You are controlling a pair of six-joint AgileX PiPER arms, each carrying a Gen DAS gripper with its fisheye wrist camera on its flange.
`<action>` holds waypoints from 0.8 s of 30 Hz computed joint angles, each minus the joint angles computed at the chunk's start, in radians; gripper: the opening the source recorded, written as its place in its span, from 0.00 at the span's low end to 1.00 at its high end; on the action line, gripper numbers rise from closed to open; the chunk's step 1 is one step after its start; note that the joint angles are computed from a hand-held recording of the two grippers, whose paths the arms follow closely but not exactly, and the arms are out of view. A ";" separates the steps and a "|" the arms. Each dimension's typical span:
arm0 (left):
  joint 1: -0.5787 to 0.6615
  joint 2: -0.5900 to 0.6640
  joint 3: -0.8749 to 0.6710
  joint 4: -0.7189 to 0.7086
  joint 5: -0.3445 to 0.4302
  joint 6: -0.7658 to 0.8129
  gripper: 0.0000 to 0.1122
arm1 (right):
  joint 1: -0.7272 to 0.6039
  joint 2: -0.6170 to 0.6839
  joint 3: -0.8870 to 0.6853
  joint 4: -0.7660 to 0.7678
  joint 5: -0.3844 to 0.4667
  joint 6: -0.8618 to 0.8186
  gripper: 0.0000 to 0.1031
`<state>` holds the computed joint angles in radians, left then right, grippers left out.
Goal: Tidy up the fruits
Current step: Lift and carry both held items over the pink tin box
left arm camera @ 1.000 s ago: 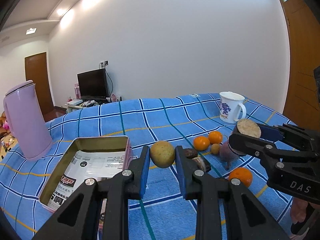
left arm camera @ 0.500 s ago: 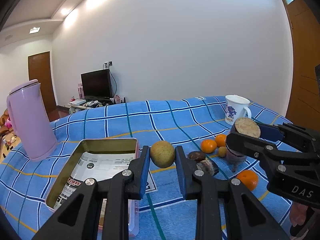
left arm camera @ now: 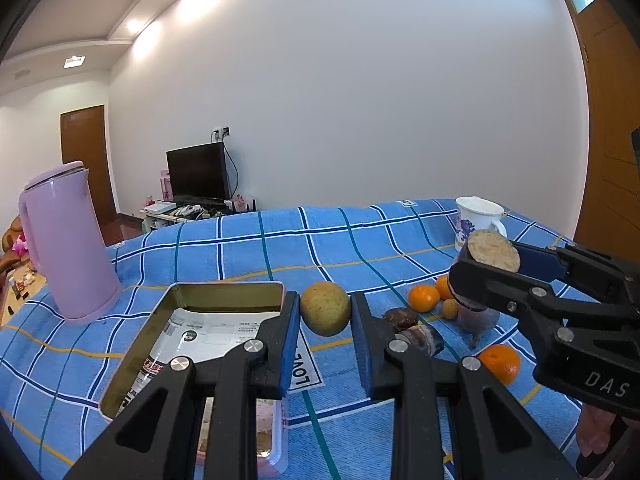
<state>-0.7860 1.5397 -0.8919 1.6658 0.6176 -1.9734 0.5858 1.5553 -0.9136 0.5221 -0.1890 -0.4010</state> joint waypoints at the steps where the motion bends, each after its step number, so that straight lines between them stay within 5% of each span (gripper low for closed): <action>1: -0.001 -0.001 0.001 0.000 0.002 -0.001 0.24 | 0.003 0.001 -0.001 0.000 -0.003 0.001 0.45; 24: 0.079 -0.027 0.044 0.027 -0.003 -0.024 0.24 | 0.047 0.094 -0.122 -0.066 0.014 0.041 0.45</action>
<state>-0.7071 1.5125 -0.8481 1.6927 0.6147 -1.9979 0.6332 1.6497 -1.0360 0.4562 -0.1749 -0.3600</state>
